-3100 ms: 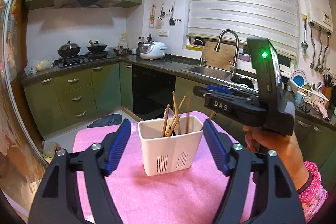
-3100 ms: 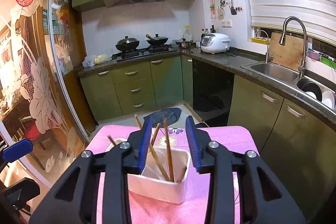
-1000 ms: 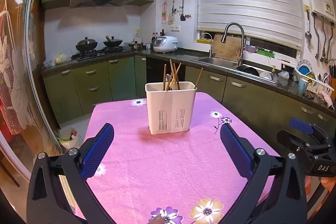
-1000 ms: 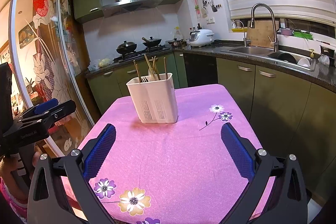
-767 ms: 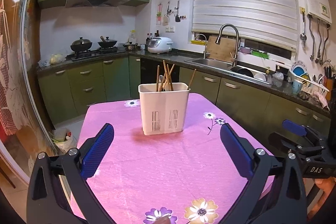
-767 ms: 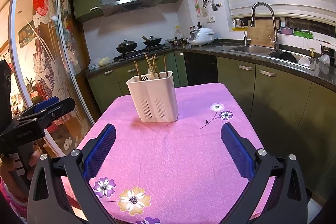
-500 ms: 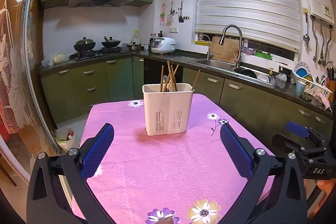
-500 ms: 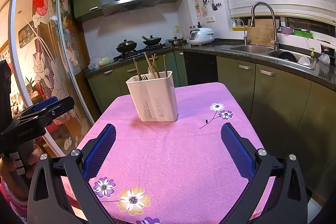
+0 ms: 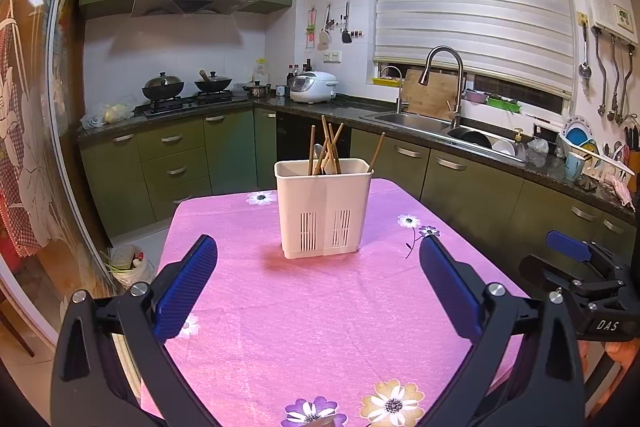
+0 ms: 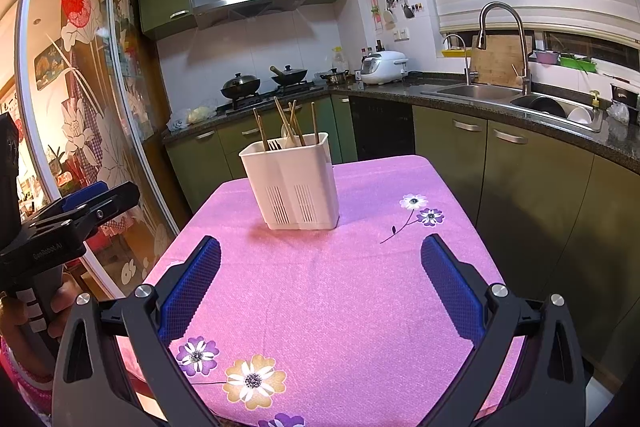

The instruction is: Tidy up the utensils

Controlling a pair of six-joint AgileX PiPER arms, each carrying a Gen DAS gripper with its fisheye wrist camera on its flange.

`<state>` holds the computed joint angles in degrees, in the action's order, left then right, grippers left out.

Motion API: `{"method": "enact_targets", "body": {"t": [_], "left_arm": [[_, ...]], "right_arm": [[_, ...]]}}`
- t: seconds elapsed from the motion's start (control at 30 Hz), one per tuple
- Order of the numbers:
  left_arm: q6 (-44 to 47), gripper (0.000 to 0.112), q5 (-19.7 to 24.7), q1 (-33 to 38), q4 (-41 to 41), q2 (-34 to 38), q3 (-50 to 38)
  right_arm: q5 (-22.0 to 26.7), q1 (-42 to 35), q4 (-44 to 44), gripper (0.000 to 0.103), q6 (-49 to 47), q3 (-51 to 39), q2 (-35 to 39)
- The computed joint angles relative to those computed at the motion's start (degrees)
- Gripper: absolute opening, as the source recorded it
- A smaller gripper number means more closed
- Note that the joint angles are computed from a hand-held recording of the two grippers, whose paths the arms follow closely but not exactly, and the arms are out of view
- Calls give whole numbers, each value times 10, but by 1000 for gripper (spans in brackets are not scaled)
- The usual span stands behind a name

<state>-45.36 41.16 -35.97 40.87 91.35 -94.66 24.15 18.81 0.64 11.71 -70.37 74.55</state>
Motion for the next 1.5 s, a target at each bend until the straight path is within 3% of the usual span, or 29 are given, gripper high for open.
{"method": "enact_targets", "body": {"t": [0.8,1.33,1.43,1.5], "left_arm": [[-21,96,20,-10,31,10,-10],[-58,96,-1,-6,68,2,22],[-21,96,-4,10,14,4,10],[-24,96,-1,10,19,5,11]], "right_arm": [[-12,3,-8,99,9,11,4],[-14,5,-12,99,11,13,5],[-12,6,-14,99,13,11,5],[-12,9,-21,99,20,10,6]]}}
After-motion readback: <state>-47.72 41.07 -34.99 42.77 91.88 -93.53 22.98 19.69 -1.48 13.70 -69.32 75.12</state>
